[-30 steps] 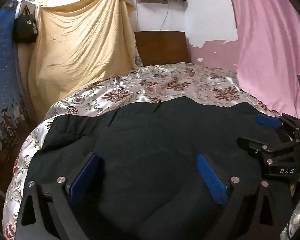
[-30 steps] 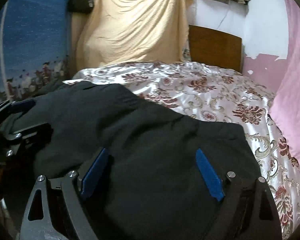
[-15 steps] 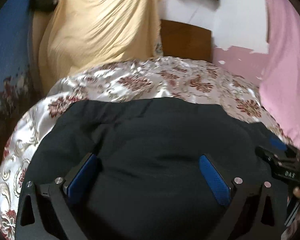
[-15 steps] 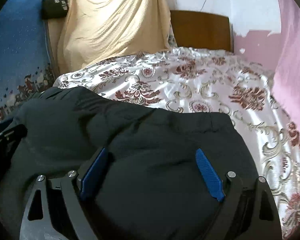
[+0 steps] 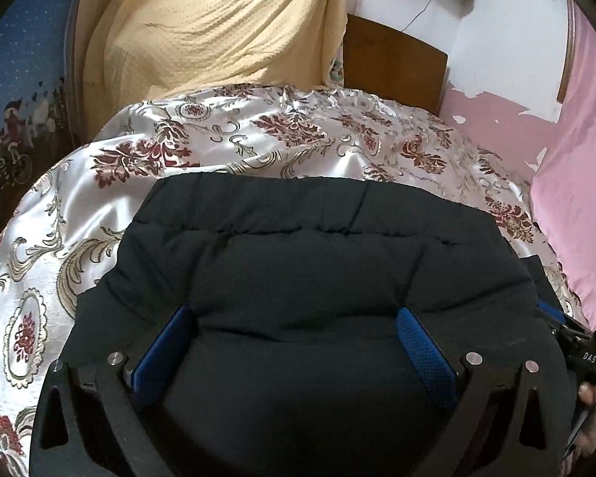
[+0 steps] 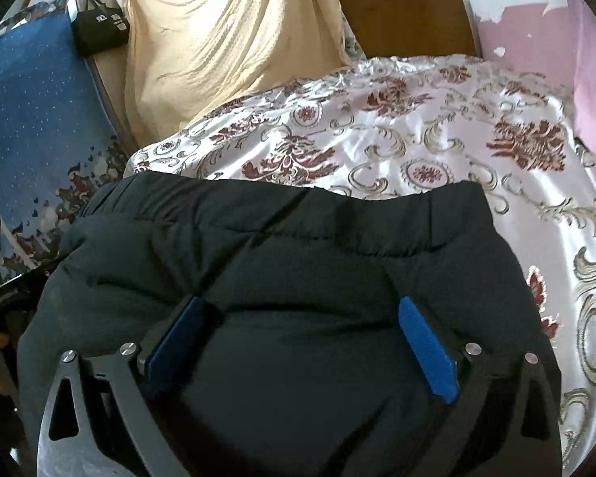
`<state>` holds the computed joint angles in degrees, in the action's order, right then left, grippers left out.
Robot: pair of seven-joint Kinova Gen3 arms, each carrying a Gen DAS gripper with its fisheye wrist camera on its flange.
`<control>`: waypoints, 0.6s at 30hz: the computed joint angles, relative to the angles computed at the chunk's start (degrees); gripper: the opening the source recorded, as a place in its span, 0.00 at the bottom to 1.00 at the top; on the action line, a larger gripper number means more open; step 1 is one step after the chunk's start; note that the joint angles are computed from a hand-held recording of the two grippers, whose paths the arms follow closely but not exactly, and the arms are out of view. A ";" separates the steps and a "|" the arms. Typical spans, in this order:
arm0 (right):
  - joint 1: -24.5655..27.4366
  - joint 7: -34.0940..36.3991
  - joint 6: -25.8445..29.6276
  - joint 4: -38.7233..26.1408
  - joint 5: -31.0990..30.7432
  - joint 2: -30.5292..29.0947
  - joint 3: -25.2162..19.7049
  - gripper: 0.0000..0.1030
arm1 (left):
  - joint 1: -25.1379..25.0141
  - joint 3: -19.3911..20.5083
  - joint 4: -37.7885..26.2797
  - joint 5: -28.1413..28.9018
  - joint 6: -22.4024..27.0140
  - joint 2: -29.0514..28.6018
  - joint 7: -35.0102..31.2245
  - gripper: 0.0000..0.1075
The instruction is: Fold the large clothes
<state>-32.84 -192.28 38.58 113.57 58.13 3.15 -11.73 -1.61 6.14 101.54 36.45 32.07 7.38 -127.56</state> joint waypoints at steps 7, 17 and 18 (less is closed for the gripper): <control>1.23 0.42 -3.59 0.28 -0.91 0.70 1.31 0.97 | -1.02 0.62 0.21 3.10 -0.26 0.90 -2.41 0.96; 0.95 -3.07 -4.58 1.16 1.51 0.75 1.54 0.97 | -2.29 1.33 2.37 8.99 -1.94 0.47 -8.28 0.96; 0.69 -3.51 -4.04 1.23 1.82 0.61 1.33 0.98 | -2.97 1.26 2.50 10.66 -1.07 0.39 -9.84 0.96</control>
<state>-32.15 -195.78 34.54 114.80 59.96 3.76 -10.40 -4.58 7.40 104.04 47.11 31.00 7.77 -137.40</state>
